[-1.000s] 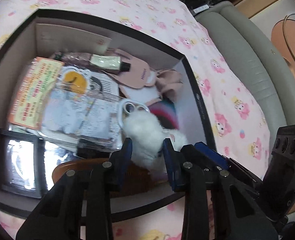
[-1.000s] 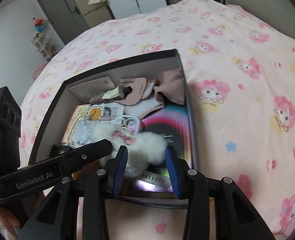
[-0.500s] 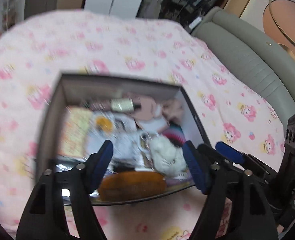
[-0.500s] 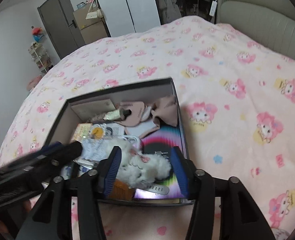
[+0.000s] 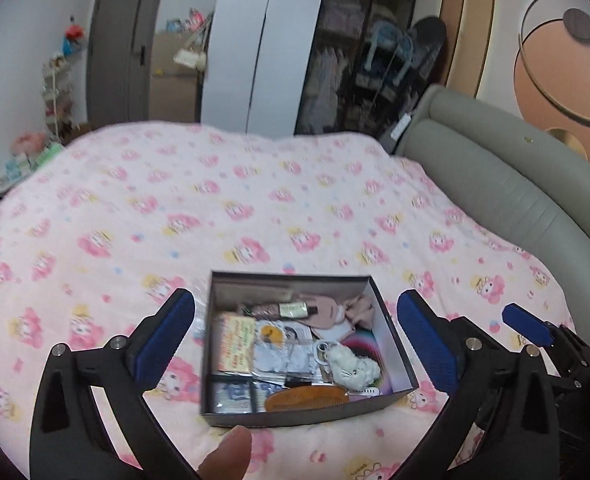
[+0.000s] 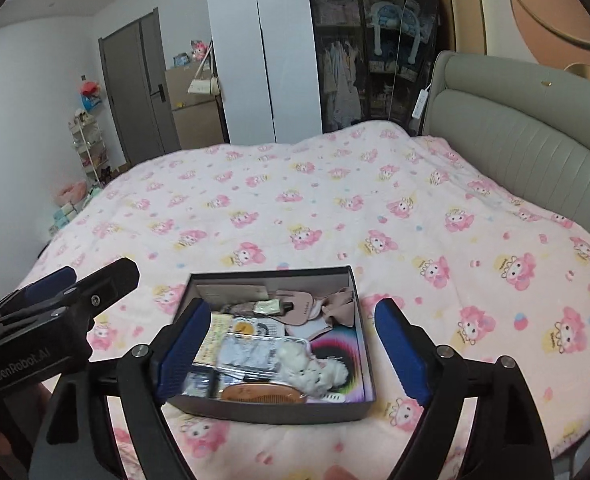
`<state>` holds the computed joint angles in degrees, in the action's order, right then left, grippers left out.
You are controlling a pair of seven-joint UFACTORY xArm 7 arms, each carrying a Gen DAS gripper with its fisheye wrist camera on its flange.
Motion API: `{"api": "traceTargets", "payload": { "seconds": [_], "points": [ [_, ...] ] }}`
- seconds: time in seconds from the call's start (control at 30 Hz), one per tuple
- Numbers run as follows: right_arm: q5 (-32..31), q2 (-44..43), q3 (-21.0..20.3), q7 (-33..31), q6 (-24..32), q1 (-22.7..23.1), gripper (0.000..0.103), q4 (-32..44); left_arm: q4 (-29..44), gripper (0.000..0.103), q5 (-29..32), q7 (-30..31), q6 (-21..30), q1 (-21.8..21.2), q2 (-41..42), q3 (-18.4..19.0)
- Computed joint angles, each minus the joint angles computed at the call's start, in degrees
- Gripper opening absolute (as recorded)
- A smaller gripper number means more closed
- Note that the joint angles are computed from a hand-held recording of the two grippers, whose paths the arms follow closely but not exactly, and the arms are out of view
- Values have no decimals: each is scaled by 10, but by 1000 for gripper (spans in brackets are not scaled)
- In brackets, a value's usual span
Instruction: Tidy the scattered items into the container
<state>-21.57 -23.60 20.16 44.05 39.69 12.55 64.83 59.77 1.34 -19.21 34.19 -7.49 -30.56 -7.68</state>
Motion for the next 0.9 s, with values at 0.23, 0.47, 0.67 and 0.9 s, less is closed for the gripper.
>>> {"api": "traceTargets", "payload": {
  "seconds": [0.23,0.47,0.67,0.9],
  "points": [
    [-38,-80,42,26,59,-7,83,-20,-57,102,30,-22,58,27,-145,-22],
    [44,-183,39,39,69,21,83,-115,-120,102,39,-25,135,28,-254,-34],
    [59,-209,52,19,65,12,83,-126,-146,102,36,-36,156,26,-291,-49],
    [81,-209,60,9,76,16,83,-132,-152,102,26,-37,158,16,-292,-48]
  ]
}}
